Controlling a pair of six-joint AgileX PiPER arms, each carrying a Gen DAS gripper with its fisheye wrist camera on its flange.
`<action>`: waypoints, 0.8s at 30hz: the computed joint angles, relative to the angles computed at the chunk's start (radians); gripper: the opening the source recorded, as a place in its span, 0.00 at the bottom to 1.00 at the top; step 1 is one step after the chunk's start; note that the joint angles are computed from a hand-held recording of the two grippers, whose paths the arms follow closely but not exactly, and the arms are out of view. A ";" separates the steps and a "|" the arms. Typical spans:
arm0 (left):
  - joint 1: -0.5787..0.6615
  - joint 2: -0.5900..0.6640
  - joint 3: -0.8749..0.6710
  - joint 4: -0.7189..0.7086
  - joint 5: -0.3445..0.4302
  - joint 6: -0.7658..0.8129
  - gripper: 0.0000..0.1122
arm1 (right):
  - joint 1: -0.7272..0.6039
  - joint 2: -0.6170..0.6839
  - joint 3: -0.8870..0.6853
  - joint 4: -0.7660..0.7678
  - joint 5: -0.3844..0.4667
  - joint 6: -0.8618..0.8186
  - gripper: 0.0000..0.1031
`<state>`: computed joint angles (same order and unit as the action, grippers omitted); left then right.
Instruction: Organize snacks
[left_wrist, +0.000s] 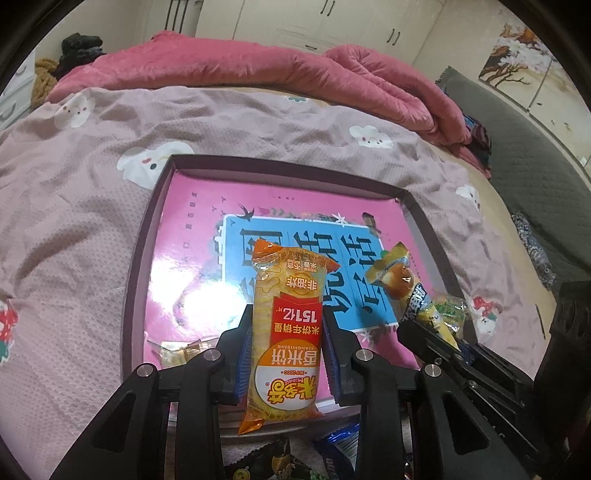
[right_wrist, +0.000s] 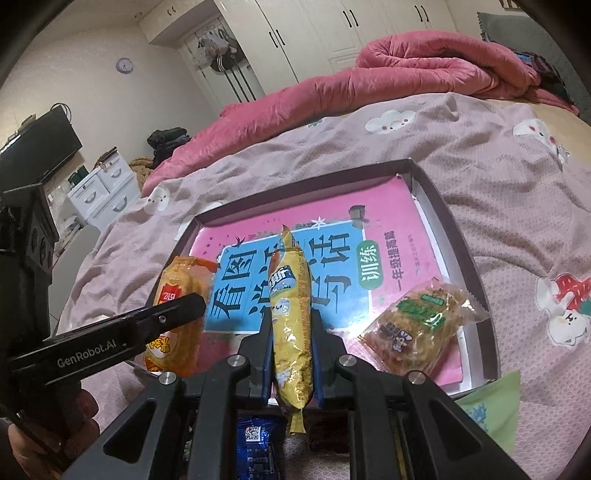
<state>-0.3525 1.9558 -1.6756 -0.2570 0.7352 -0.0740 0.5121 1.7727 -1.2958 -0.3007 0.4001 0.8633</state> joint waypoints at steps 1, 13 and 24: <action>0.000 0.003 -0.001 -0.006 0.000 0.005 0.30 | 0.001 0.004 -0.002 0.001 0.001 -0.001 0.16; 0.011 0.019 -0.005 -0.030 0.002 0.025 0.30 | 0.010 0.032 -0.020 0.006 0.019 0.000 0.17; 0.012 0.026 -0.005 -0.048 0.003 0.040 0.30 | 0.013 0.002 0.016 -0.052 0.021 0.063 0.18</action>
<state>-0.3401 1.9819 -1.6802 -0.3045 0.7381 -0.0342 0.5247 1.7749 -1.2796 -0.3527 0.4210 0.9262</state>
